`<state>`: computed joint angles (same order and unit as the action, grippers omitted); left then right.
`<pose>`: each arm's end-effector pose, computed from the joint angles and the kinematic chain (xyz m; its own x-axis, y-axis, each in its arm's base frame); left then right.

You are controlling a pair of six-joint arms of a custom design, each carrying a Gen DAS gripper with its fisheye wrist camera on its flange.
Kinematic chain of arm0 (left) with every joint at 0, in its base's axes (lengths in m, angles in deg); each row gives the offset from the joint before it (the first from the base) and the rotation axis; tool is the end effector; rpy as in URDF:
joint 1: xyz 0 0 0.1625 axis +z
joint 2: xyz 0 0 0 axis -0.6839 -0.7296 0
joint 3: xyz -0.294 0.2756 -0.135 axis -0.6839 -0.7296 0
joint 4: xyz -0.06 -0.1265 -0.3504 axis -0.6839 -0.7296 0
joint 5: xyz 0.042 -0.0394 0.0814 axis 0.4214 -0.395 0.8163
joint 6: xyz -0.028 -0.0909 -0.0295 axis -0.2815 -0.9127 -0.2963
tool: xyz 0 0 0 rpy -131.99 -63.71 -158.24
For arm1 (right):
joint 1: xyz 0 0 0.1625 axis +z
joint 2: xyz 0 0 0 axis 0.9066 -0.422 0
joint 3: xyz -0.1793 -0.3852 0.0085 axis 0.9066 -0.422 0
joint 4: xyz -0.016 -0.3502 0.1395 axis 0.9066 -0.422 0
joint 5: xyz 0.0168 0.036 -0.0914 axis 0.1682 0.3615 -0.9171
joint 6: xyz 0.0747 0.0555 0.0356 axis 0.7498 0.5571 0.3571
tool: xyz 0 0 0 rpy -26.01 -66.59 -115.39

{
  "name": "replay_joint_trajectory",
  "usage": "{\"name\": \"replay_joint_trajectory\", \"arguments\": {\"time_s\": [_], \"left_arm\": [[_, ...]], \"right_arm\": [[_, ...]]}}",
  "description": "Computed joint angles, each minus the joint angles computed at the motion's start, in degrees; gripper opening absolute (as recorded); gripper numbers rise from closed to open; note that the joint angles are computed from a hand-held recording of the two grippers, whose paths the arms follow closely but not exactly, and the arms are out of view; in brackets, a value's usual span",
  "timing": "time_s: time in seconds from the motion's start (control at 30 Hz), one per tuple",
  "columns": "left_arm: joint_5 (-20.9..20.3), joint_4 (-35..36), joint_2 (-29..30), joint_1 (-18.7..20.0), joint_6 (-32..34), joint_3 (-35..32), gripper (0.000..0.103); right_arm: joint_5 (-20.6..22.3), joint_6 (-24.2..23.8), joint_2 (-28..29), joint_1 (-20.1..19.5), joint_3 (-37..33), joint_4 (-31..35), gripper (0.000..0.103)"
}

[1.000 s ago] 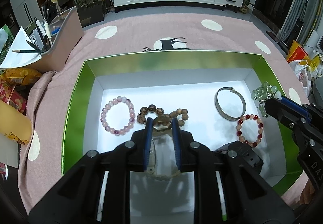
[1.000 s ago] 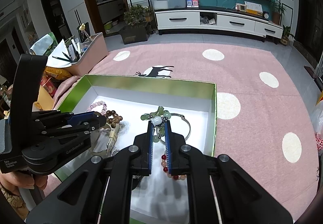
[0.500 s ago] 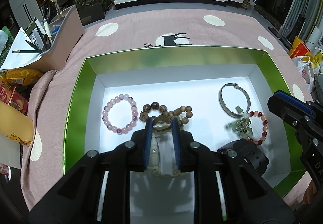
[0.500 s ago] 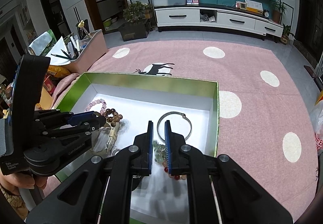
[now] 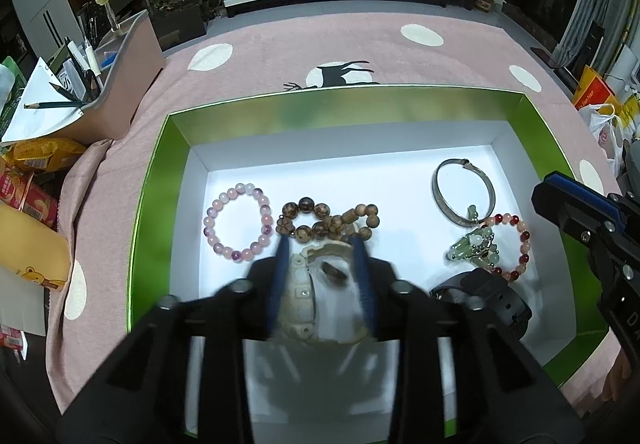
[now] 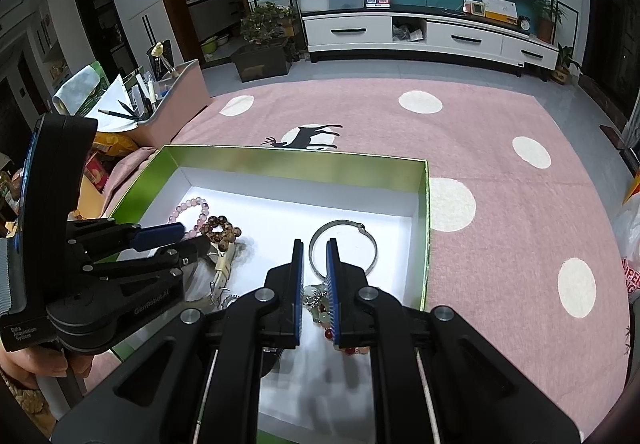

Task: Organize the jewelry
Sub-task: 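Open both tools to release the ring and pendant in the box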

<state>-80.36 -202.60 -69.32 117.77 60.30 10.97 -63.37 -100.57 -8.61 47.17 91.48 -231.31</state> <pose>0.0140 -0.6960 0.2478 -0.6636 0.2505 -0.7049 0.5206 0.8312 -0.1948 0.3419 -0.6432 -0.0781 -0.7967 -0.1251 0.5912 -0.4668 0.7488 -0.4706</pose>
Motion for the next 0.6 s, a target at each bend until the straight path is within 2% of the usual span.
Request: {"name": "replay_joint_trajectory", "arguments": {"time_s": [0.1,0.13,0.37,0.43,0.5,0.6], "left_arm": [[0.27,-0.07,-0.22,-0.09,0.12,0.20,0.046],[0.53,-0.08,-0.32,-0.16,-0.03,0.32,0.053],[1.36,-0.50,-1.43,-0.64,-0.79,1.25,0.068],[1.75,-0.55,-1.92,-0.90,-1.27,1.61,0.075],[1.99,-0.66,-2.32,-1.07,-1.37,1.83,0.079],[2.74,-1.08,-3.13,-1.56,-1.81,2.50,0.085]], "right_arm": [[-0.08,0.27,-0.23,0.02,0.44,-0.42,0.011],[-0.10,0.41,-0.34,0.04,0.65,-0.59,0.011],[-0.39,1.05,-1.15,0.46,1.97,-1.75,0.011],[-0.60,1.38,-1.49,0.66,2.48,-2.05,0.014],[-0.82,1.75,-1.72,0.83,2.80,-2.28,0.029],[-1.56,2.58,-2.14,1.20,3.54,-3.04,0.043]]}}
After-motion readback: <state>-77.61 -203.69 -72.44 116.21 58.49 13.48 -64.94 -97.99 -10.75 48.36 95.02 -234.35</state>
